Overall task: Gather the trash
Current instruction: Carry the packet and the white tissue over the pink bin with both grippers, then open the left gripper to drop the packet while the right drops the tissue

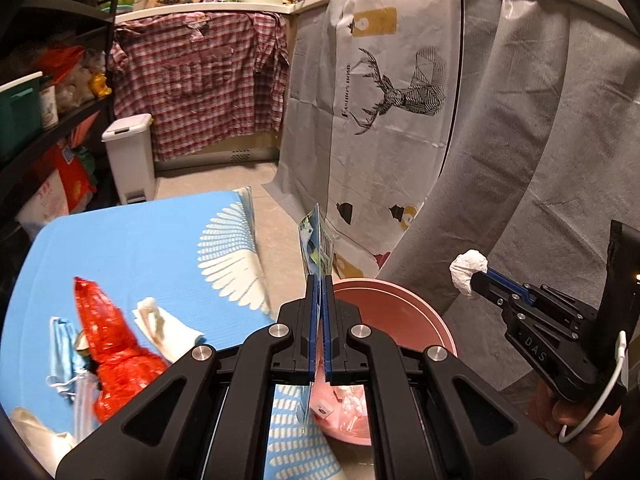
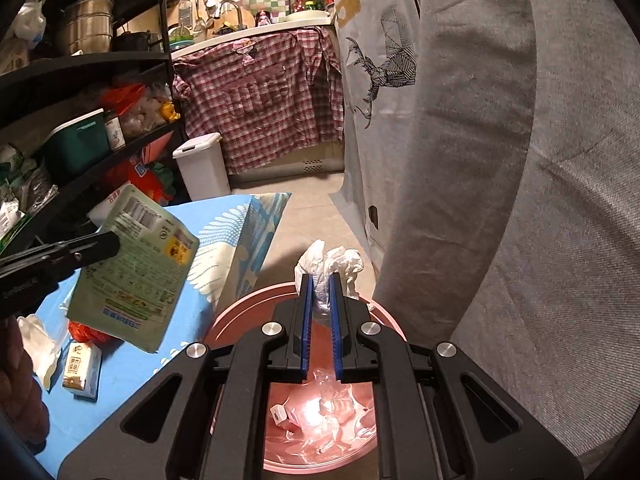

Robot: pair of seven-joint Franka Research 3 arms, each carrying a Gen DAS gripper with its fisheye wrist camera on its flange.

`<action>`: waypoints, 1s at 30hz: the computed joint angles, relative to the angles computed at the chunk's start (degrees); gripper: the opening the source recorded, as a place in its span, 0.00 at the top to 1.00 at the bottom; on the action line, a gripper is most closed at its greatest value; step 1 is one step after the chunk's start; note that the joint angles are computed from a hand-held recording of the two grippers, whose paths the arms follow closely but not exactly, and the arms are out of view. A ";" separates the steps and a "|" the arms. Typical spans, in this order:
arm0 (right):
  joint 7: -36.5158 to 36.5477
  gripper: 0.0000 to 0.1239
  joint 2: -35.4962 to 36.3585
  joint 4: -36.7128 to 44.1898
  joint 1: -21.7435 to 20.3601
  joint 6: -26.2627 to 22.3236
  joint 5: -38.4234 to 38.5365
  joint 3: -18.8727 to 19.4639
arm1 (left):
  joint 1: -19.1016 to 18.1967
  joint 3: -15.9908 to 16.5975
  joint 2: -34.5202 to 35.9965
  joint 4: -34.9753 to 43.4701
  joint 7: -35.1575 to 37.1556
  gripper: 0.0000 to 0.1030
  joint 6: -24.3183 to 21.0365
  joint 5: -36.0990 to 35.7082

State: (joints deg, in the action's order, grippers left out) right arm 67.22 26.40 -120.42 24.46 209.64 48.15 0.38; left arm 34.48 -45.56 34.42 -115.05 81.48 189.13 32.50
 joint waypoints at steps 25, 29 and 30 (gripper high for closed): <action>-7.99 0.65 2.98 5.66 3.68 -2.80 10.43 -3.43 | -7.82 4.40 2.75 4.47 8.04 0.68 -2.73 -8.92; -8.26 0.64 2.92 5.51 2.93 -2.41 10.52 -2.61 | -7.77 4.74 2.42 4.32 7.66 0.68 -2.44 -8.69; -8.43 0.64 2.94 5.55 2.88 -2.38 10.63 -2.53 | -7.71 4.83 2.20 4.14 7.52 0.68 -2.31 -8.59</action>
